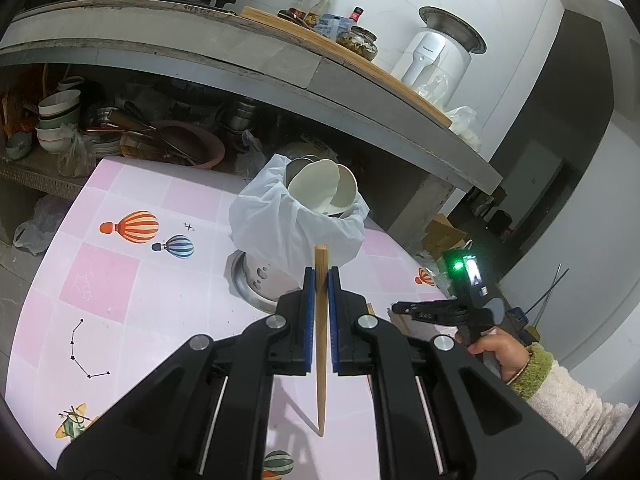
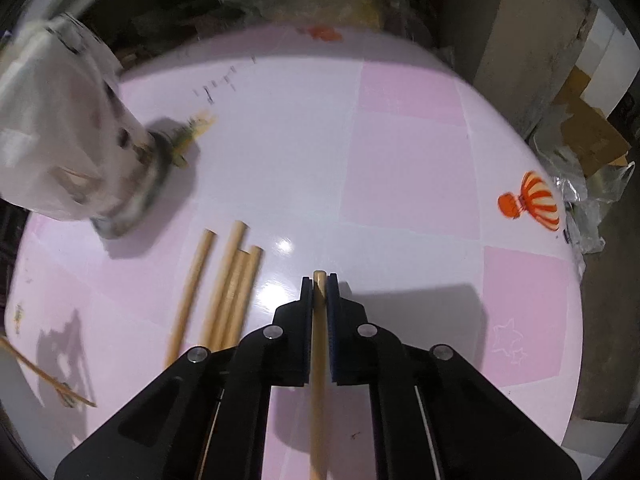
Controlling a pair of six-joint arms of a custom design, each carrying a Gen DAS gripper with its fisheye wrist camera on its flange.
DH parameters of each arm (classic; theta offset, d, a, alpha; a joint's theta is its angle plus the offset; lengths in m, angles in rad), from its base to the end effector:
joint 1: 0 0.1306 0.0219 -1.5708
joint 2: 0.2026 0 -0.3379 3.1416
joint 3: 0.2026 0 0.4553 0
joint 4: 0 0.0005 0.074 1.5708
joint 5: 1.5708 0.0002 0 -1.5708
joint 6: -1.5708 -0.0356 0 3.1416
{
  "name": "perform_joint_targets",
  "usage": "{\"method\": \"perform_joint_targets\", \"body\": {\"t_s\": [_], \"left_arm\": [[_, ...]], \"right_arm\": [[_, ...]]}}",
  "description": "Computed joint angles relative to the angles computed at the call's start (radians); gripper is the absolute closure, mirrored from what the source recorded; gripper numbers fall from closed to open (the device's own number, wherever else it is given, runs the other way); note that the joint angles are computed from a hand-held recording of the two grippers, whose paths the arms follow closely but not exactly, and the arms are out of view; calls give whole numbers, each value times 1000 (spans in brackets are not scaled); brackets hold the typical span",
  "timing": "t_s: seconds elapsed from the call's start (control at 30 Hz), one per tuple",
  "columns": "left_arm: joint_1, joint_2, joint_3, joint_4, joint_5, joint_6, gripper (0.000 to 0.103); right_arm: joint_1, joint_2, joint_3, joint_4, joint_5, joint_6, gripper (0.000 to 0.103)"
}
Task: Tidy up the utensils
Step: 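Lift the chopstick with the left tool while the right tool grasps another wooden chopstick, then carry the chopstick over the holder with the left tool while the right tool lifts its chopstick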
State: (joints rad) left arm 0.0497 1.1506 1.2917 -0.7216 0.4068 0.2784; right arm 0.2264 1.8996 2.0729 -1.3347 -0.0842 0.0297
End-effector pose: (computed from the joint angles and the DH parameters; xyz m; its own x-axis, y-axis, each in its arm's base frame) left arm 0.4890 0.0097 0.4659 -0.6050 -0.2828 -0.7444 0.1233 0.8903 -0.4384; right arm 0.6670 0.1562 0.3999 -0.8859 -0.2344 -0.4002 -0.2827 0.9570 0.0653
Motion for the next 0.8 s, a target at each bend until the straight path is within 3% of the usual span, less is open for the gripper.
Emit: {"method": "perform_joint_targets", "body": {"t_s": [0.53, 0.8], "left_arm": [[-14, -21, -7, -3, -15, -13, 97], [-29, -33, -3, 3, -36, -26, 97]], "right_arm": [[-13, -342, -194, 270, -62, 19, 96], [-15, -439, -295, 323, -61, 22, 96]]}}
